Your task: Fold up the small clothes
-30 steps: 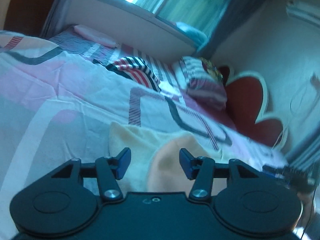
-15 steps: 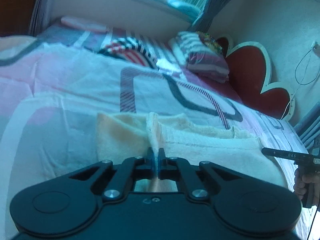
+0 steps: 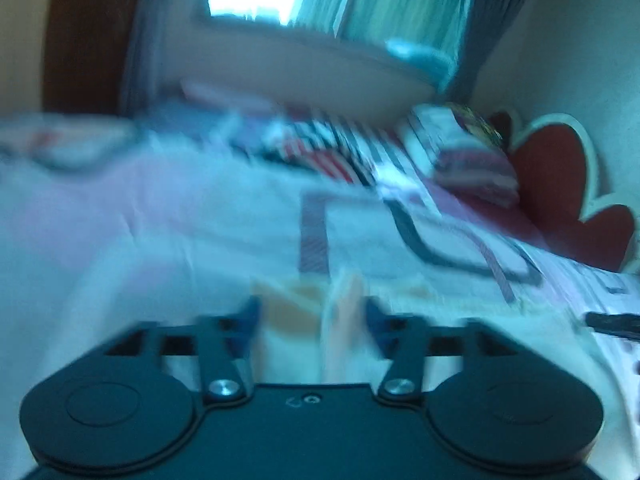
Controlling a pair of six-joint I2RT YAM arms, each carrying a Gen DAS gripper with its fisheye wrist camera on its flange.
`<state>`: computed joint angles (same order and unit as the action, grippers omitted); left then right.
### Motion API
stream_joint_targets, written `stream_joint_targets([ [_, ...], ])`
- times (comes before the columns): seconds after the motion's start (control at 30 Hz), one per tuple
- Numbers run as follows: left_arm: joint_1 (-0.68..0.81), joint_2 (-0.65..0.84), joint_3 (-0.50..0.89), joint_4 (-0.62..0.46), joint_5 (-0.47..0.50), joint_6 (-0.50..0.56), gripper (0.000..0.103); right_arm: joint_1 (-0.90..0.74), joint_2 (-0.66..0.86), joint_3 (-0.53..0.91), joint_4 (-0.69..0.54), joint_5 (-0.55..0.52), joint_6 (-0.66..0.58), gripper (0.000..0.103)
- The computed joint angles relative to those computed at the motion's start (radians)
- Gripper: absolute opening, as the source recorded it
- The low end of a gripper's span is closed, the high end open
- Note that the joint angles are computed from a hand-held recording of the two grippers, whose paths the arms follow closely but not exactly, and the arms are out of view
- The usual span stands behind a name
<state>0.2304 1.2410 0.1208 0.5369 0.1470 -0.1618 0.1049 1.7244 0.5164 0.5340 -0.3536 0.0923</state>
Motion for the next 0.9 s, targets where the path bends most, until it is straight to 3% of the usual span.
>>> stream_joint_targets([
  [0.07,-0.108,-0.018,0.023,-0.027,0.01,-0.007,0.069,0.095,-0.021,0.011,-0.043,0.01,-0.023,0.059],
  [0.13,-0.274,0.065,0.107,-0.107,-0.062,-0.01,0.069,0.22,0.005,0.048,-0.085,0.066,-0.039,0.036],
  [0.2,-0.414,0.168,0.147,-0.084,-0.153,-0.02,0.069,0.305,0.045,0.078,-0.103,0.086,-0.024,0.032],
  [0.3,-0.484,0.268,0.137,0.006,-0.23,-0.014,0.071,0.372,0.092,0.067,-0.046,0.149,-0.052,0.034],
  [0.37,-0.456,0.283,0.088,0.088,-0.276,0.024,0.073,0.335,0.089,0.045,-0.023,0.18,-0.103,0.056],
  [0.4,-0.425,0.287,0.071,0.118,-0.289,0.044,0.074,0.298,0.085,0.031,-0.008,0.213,-0.11,0.06],
  [0.47,-0.311,0.288,0.039,0.164,-0.227,0.065,0.074,0.181,0.105,0.04,-0.03,0.252,-0.097,0.06],
  [0.5,-0.242,0.274,0.036,0.161,-0.141,0.057,0.072,0.11,0.112,0.034,-0.013,0.163,-0.1,0.06],
  [0.53,-0.213,0.265,0.042,0.15,-0.111,0.055,0.072,0.09,0.109,0.04,-0.033,0.141,-0.12,0.059],
  [0.57,-0.226,0.235,0.051,0.107,-0.144,0.048,0.072,0.119,0.078,0.036,-0.06,0.21,-0.145,0.06],
  [0.6,-0.269,0.189,0.053,0.061,-0.214,0.034,0.071,0.157,0.044,0.017,-0.052,0.29,-0.136,0.06],
  [0.63,-0.324,0.135,0.037,0.043,-0.283,0.016,0.071,0.166,-0.007,-0.026,-0.015,0.266,-0.113,0.059],
  [0.67,-0.371,0.08,0.011,0.042,-0.305,-0.003,0.071,0.159,-0.051,-0.064,0.012,0.188,-0.09,0.059],
  [0.73,-0.468,-0.004,-0.009,-0.019,-0.304,-0.064,0.072,0.21,-0.11,-0.091,-0.03,0.14,-0.083,0.059],
  [0.8,-0.6,-0.002,0.002,-0.075,-0.358,-0.113,0.072,0.292,-0.109,-0.106,-0.049,0.147,-0.115,0.059],
  [0.87,-0.713,0.094,0.033,-0.084,-0.436,-0.128,0.073,0.376,-0.046,-0.089,-0.063,0.241,-0.139,0.059],
  [0.9,-0.759,0.145,0.036,-0.056,-0.499,-0.125,0.074,0.386,-0.023,-0.113,0.007,0.253,-0.132,0.059],
])
